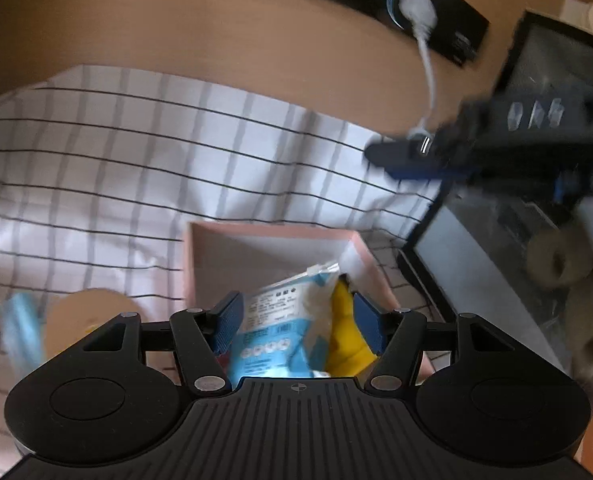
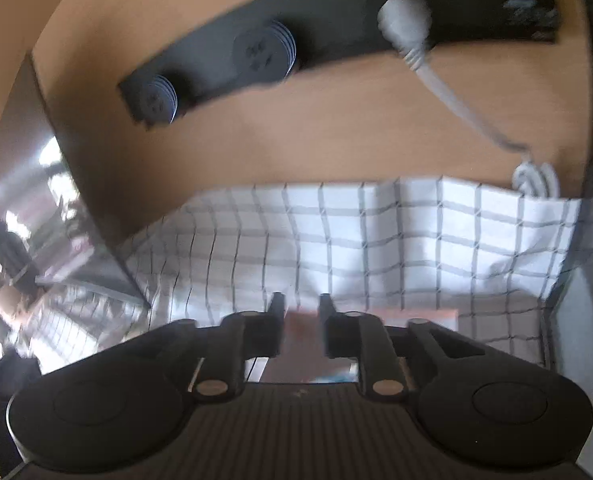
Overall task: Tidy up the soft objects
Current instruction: 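Carry the blue packet and yellow toy over the pink box and release both, then grasp the peach ribbon hair tie with the left tool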
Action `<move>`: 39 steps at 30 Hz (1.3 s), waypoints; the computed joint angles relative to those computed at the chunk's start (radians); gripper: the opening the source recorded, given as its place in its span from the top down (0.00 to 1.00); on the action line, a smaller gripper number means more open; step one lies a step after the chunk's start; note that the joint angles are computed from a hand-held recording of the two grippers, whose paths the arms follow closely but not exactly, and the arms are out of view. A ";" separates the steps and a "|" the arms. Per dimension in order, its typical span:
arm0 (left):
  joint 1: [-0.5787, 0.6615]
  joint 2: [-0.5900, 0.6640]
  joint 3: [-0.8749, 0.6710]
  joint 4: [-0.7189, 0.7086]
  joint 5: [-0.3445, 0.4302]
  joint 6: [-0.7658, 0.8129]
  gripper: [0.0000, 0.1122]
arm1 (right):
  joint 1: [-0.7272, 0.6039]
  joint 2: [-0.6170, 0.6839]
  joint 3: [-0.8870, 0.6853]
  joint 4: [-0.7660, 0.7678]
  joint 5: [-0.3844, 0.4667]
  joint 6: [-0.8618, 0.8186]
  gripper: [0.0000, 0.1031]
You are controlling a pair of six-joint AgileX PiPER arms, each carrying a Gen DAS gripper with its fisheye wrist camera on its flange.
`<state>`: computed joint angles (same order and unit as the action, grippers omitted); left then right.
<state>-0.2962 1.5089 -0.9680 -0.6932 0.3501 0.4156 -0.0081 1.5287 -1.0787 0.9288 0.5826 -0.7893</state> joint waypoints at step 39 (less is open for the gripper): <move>1.278 -0.143 0.317 -0.321 0.311 0.646 0.67 | 0.857 0.560 -1.121 -0.948 0.407 0.892 0.36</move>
<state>0.9821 1.3657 -0.6505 -1.0141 0.6612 1.0619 0.8484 2.0883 -2.1997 -0.0192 0.9893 0.1023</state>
